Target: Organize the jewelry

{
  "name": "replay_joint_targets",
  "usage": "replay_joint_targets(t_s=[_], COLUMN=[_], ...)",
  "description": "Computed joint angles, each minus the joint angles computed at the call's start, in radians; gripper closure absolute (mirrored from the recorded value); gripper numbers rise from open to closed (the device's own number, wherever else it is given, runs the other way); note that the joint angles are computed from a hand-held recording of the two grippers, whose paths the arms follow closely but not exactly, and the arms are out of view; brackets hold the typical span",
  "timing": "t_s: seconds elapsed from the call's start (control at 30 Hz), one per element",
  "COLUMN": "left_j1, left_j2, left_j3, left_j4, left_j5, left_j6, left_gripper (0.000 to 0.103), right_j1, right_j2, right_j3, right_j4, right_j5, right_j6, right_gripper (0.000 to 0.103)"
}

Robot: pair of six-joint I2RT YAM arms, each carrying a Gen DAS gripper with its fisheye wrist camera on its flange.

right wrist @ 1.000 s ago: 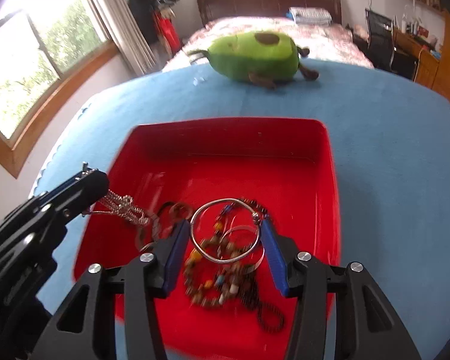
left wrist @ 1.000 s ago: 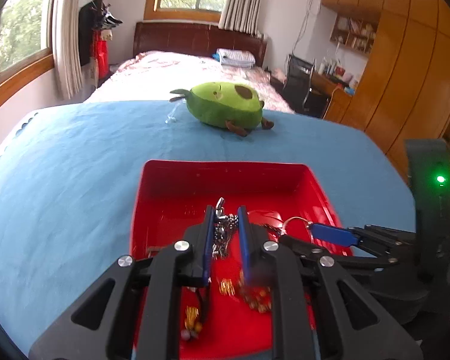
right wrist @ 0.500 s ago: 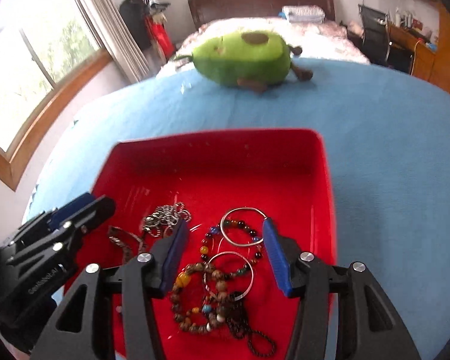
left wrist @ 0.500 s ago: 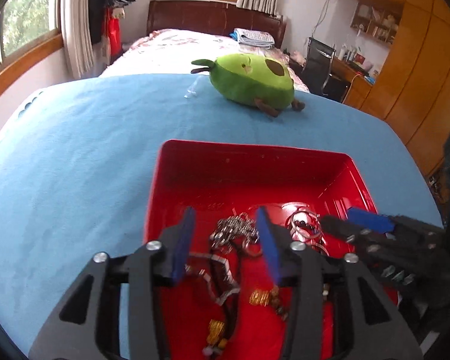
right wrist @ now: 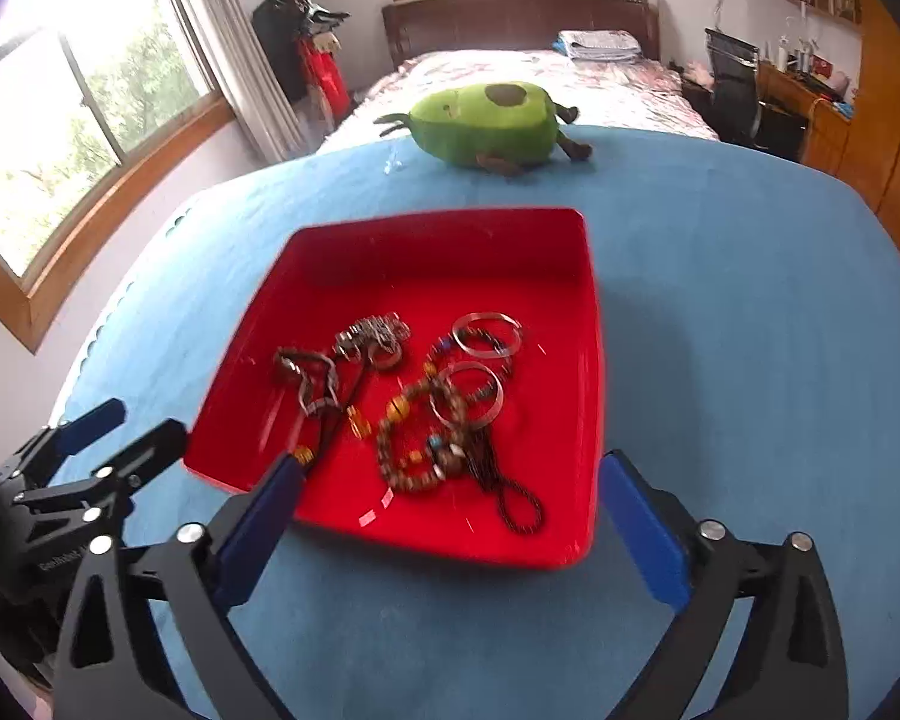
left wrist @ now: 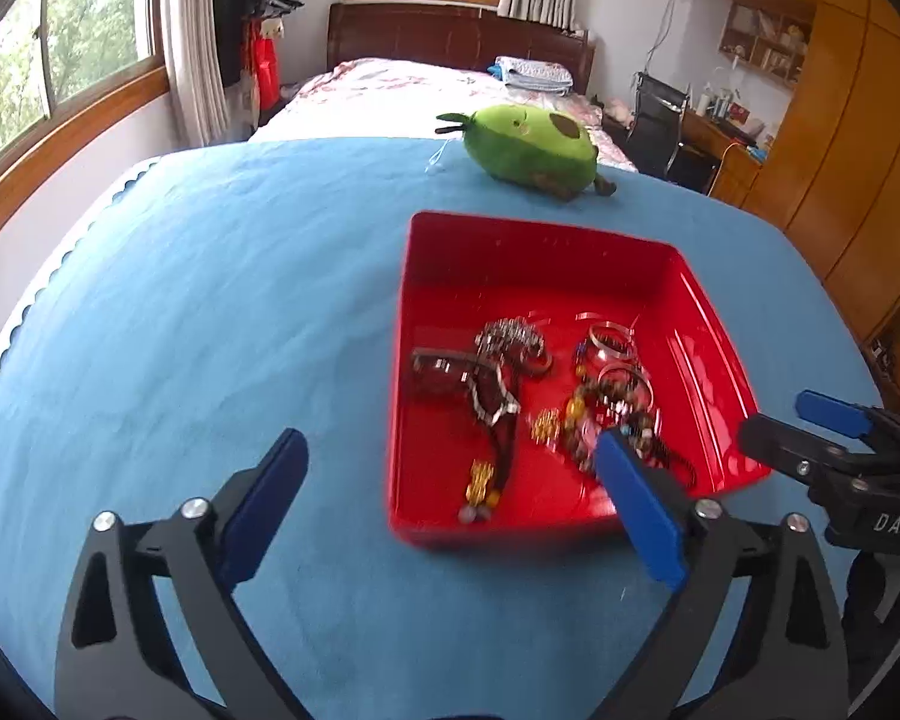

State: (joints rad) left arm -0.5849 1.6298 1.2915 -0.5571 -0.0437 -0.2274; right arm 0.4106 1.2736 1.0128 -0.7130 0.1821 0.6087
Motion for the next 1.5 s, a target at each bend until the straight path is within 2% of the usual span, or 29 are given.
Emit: replay_joint_targets(t_s=[0.2,0.73,1.07,1.5], left_j1=[-0.025,-0.012,-0.018,-0.03], left_j2=[-0.051,-0.001,0.024,0.043], left_j3=[-0.054,-0.075,-0.062,-0.056], left_j4=[-0.016,-0.03,-0.025,-0.011], left_j5=[-0.064,-0.001,0.015,0.013], left_j6=[0.009,-0.012,-0.005,0.003], left_gripper=[0.005,0.005,0.005,0.005], right_j1=[0.024,0.05,0.03,0.016], right_j2=[-0.049,0.015,0.083,0.08], right_j3=[-0.039,-0.079,-0.085,-0.091], right_j4=[-0.051,-0.037,-0.016,-0.002], right_j5=[-0.021,-0.068,-0.111,-0.105], right_j6=[0.043,0.081,0.087,0.078], right_gripper=[0.004,0.004,0.004,0.004])
